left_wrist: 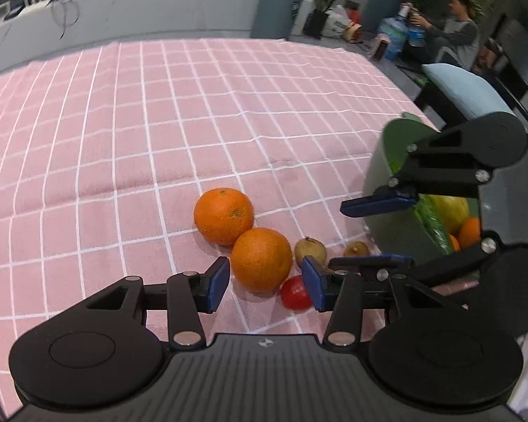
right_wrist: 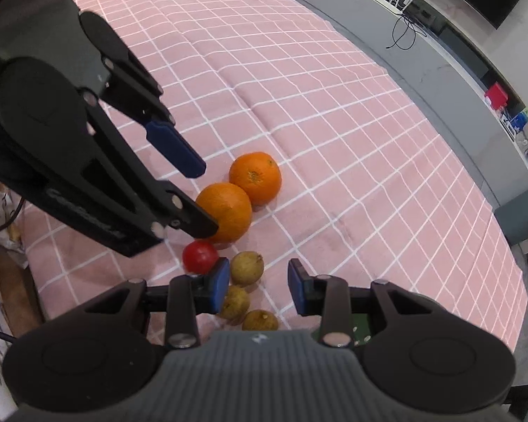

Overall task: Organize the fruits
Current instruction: 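Grasp a mandarin with the left tool while the right tool grasps another mandarin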

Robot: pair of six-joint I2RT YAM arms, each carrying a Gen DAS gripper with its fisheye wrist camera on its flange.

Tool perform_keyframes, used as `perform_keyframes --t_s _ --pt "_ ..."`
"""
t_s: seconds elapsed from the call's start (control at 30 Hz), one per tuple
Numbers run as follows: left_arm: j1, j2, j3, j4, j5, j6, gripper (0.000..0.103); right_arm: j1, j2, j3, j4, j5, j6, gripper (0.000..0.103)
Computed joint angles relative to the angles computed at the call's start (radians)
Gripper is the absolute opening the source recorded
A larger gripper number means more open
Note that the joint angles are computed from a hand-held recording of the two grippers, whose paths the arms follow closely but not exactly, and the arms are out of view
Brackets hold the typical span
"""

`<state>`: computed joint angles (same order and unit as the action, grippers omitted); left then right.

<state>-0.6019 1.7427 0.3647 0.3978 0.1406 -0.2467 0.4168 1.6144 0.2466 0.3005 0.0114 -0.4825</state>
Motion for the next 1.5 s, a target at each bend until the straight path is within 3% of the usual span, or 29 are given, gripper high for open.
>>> perform_keyframes --t_s 0.37,0.53,0.7,1.07,1.13,1.5 --pt "0.021 0.122 0.093 -0.041 0.041 -0.065 0.058 -0.022 0.113 0.044 0.058 -0.013 0.001 0.032" --pt "0.028 0.139 0.077 0.004 0.067 -0.077 0.049 -0.024 0.13 0.048 0.07 -0.017 0.014 0.032" --pt "0.031 0.063 0.029 -0.002 0.059 -0.06 0.048 -0.02 0.134 0.059 0.065 -0.017 0.027 0.032" --pt "0.145 -0.148 -0.041 -0.15 0.027 -0.031 0.048 0.061 0.176 0.124 0.051 -0.025 0.094 0.036" --pt "0.174 -0.154 -0.049 -0.155 0.011 -0.024 0.048 0.077 0.192 0.139 0.057 -0.024 0.109 0.04" --pt "0.246 -0.119 -0.068 -0.123 0.023 -0.02 0.048 0.093 0.306 0.246 0.068 0.005 0.21 0.042"
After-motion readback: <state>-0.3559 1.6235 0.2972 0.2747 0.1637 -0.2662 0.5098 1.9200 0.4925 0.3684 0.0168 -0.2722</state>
